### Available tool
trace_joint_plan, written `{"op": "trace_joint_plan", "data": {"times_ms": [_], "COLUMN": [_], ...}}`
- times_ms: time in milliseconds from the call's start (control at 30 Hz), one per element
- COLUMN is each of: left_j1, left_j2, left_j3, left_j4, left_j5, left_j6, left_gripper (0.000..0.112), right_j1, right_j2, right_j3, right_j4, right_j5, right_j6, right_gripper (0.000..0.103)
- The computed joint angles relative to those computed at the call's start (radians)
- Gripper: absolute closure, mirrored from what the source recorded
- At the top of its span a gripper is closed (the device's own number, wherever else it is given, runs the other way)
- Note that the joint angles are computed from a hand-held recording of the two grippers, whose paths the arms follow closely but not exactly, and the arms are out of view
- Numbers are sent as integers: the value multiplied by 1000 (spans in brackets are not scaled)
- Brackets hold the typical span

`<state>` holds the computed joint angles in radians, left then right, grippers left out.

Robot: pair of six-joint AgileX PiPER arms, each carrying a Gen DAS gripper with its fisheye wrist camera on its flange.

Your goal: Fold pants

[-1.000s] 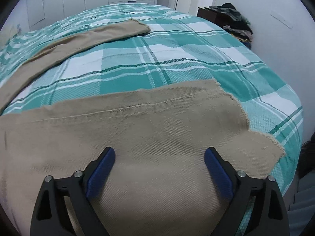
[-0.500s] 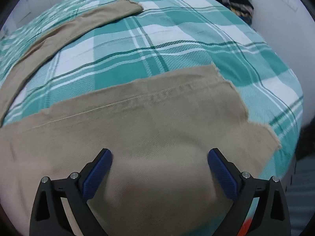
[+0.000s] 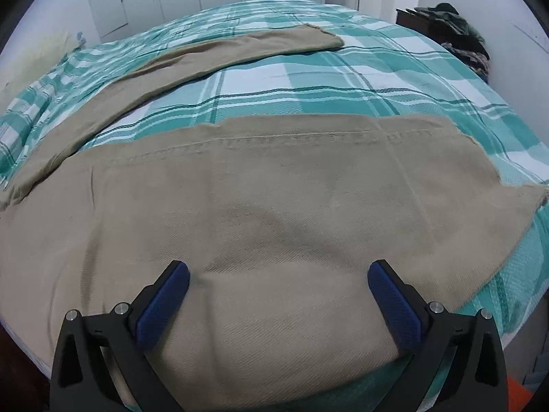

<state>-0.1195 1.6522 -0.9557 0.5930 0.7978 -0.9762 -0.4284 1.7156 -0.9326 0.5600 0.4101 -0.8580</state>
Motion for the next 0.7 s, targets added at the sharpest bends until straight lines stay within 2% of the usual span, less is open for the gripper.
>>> {"op": "trace_joint_plan", "data": {"times_ms": [33,67,133,200,267,400,467,533,600,667,700], "left_j1": [32,36,-2,-23,-38,-37,-38,-44,-35,-24,-25], "left_j2": [-42,-81,-119,-156,-161,-63,23,90,144,186,204], "left_j3": [46,80,82,65,17,-144,-239,-312,-375,-426,-439], "left_j4": [-26,-16,4,-24,-43,-96,-99,-86,-91,-93,-83], "left_j5": [-59,-79,-35,-42,-42,-33,-18,1,-6,-32,-45], "left_j6": [3,-13,-18,38,83,189,224,224,220,198,178], "left_gripper": [10,10,10,10,10,10,10,10,10,10,10], "right_j1": [-6,-6,-4,-4,-35,-141,-199,-236,-242,-233,-214], "right_j2": [0,-1,3,-11,12,125,213,284,316,298,286], "right_j3": [1,1,-13,-26,-104,-364,-536,-667,-746,-772,-776], "right_j4": [24,22,-19,-93,-134,-253,-326,-365,-439,-497,-557], "right_j5": [3,3,10,56,187,437,548,633,672,675,659], "right_j6": [-26,-25,15,77,61,223,313,316,326,360,402], "right_gripper": [0,0,0,0,1,2,14,47,59,56,36]}}
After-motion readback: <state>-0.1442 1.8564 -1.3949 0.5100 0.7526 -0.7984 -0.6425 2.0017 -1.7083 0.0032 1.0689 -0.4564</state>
